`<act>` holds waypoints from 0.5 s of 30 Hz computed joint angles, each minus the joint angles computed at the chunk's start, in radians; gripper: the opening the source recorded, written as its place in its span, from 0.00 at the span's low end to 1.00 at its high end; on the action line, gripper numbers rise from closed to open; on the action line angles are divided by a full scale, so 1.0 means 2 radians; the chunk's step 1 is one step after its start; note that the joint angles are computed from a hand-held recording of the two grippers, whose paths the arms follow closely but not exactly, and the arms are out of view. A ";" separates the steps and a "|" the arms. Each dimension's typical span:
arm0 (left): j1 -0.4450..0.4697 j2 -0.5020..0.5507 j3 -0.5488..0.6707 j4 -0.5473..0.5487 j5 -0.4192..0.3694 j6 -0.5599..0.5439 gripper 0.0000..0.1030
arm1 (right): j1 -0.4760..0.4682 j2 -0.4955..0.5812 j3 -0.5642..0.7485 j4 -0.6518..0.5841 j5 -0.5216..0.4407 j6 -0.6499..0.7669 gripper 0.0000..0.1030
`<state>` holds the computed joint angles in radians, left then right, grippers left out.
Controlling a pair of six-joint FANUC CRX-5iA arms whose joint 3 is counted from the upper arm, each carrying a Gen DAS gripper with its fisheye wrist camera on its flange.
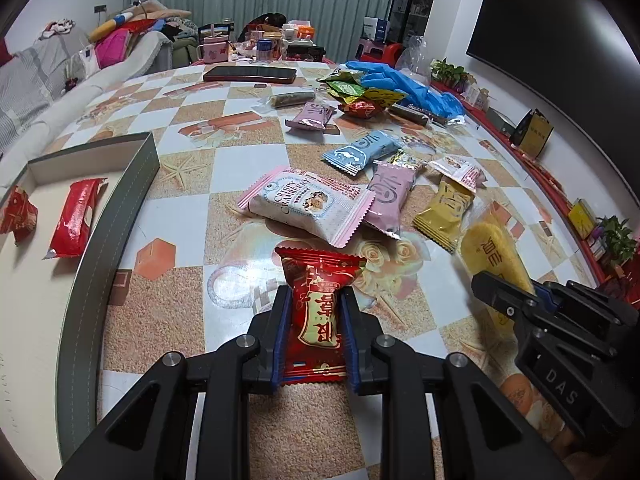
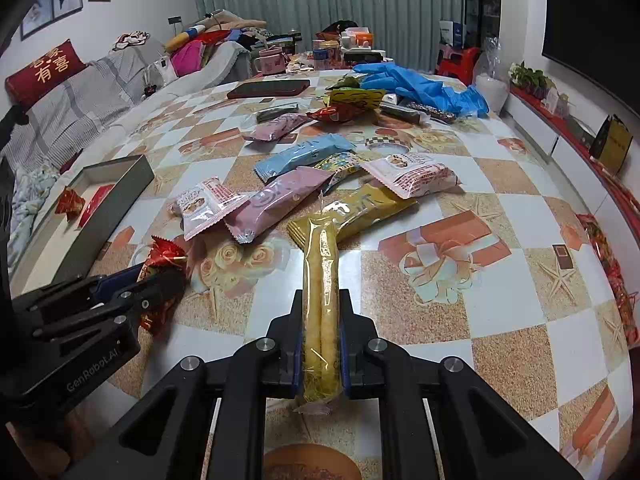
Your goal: Organize snacks
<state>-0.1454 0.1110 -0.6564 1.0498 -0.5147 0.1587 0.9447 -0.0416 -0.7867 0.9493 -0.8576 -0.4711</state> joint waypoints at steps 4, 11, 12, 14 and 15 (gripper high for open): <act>-0.004 -0.002 -0.003 0.000 0.007 -0.002 0.25 | 0.000 0.010 0.006 -0.003 0.000 0.009 0.14; -0.005 -0.004 -0.005 0.000 0.010 -0.004 0.25 | -0.007 0.007 0.003 -0.005 0.029 0.026 0.14; -0.005 -0.004 -0.005 0.000 0.010 -0.004 0.25 | -0.008 0.004 -0.001 0.001 0.034 0.023 0.14; -0.005 -0.004 -0.005 0.001 0.010 -0.004 0.25 | -0.008 -0.001 -0.008 0.017 0.042 0.015 0.14; -0.005 -0.003 -0.005 0.001 0.010 -0.003 0.25 | -0.011 -0.007 -0.017 0.033 0.054 0.008 0.14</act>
